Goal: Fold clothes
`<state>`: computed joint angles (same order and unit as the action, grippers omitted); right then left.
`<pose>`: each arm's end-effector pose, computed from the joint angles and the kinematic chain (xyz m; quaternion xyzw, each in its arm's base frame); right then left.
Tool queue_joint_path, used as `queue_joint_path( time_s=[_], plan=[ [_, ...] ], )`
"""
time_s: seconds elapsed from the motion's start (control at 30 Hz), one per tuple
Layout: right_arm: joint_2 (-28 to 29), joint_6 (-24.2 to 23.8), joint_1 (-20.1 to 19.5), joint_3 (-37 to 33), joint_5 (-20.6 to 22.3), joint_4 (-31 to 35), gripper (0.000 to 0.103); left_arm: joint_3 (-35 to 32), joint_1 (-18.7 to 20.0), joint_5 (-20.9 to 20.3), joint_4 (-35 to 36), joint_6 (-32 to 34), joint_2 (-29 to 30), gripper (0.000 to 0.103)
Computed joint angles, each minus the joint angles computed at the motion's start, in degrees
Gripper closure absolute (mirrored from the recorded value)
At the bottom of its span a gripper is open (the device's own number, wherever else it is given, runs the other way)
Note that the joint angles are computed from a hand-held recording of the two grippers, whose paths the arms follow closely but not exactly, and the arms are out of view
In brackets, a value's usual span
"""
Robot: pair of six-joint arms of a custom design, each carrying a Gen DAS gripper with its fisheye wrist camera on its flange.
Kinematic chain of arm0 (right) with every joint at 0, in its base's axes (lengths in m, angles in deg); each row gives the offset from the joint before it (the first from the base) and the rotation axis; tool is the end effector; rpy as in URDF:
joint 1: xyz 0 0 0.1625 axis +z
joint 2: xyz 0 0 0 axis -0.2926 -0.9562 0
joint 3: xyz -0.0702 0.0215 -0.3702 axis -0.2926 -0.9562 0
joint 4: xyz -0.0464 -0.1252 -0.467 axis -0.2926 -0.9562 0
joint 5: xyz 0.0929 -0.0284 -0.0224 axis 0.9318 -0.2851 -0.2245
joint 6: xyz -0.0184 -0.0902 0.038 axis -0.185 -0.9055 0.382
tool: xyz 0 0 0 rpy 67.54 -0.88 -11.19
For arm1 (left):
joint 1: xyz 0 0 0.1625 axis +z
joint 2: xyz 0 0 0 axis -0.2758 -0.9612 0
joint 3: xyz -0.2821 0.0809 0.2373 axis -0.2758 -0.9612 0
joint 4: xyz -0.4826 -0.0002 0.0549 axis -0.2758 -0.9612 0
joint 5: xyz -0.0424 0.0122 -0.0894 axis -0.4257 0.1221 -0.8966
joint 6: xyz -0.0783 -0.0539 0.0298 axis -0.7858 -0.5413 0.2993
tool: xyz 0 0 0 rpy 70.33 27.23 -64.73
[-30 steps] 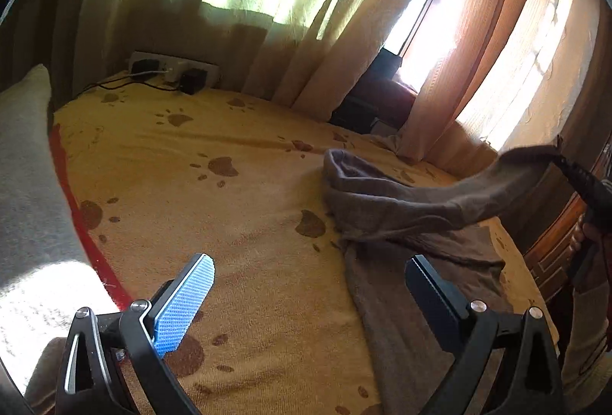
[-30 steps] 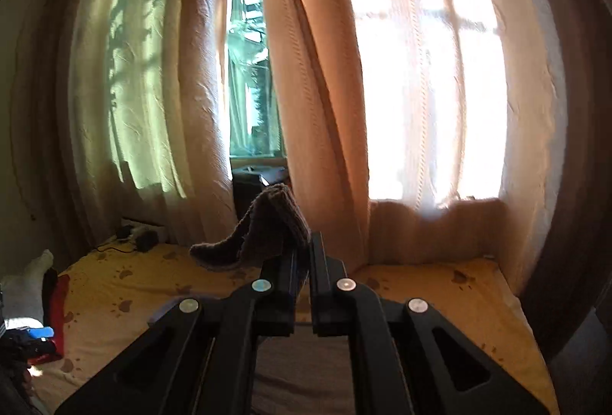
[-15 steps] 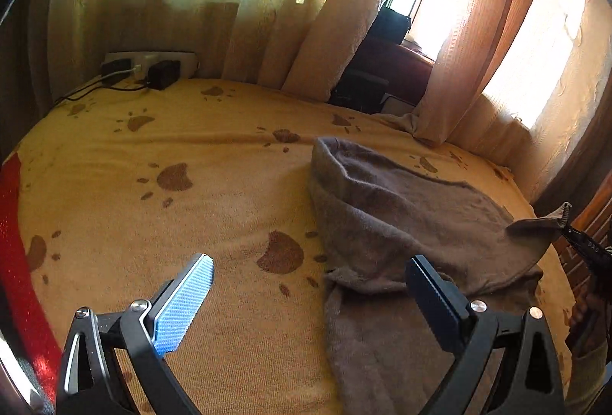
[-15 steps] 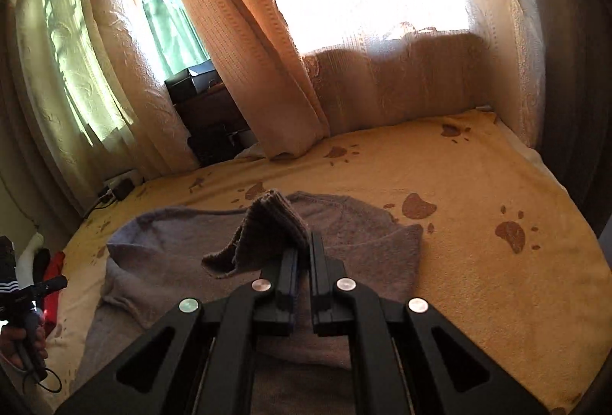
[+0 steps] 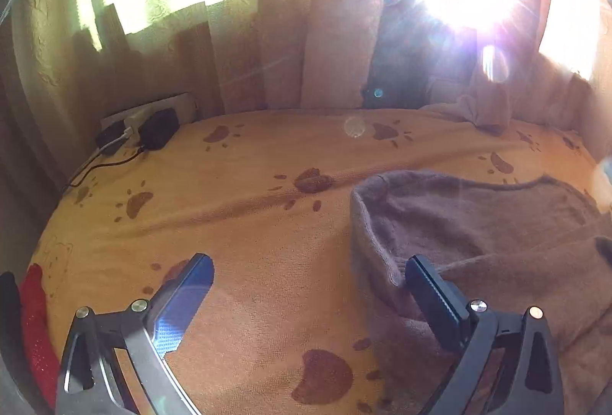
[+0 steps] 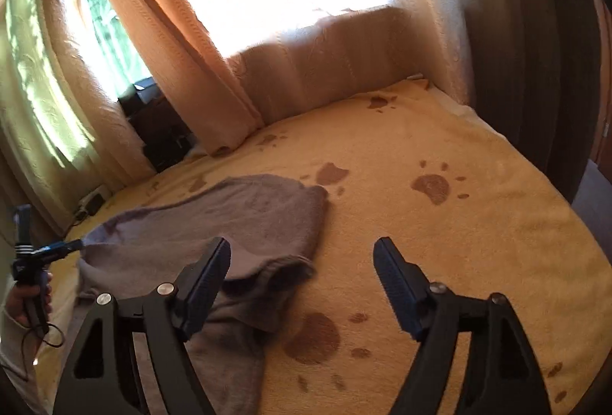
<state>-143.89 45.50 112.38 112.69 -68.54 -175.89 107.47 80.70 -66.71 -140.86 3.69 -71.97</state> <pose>0.1811 -0.5332 0.0974 0.2767 -0.8977 0.3322 0.0845 0.0418 -0.4360 0.3261 -0.0515 0.8065 -0.4207 0.4122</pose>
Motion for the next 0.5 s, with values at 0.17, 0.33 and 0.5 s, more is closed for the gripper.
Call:
queue_joint_path(
  time_s=[0.17, 0.33, 0.5],
  plan=[
    [5.7, -7.5, 7.2, -9.2, 9.5, 18.4, 0.022, 6.5, -1.7, -5.2, 10.5, -5.8, -11.9, 0.001],
    [23.7, -7.2, 15.5, -29.4, 11.8, 40.0, 0.053, 12.4, -7.6, 0.8, 17.4, -2.3, -16.9, 0.001],
    [39.3, -5.4, 21.3, -47.2, 5.6, 58.9, 0.053, 12.0, -7.2, 1.0, 4.3, 14.0, -8.6, 0.001]
  ],
)
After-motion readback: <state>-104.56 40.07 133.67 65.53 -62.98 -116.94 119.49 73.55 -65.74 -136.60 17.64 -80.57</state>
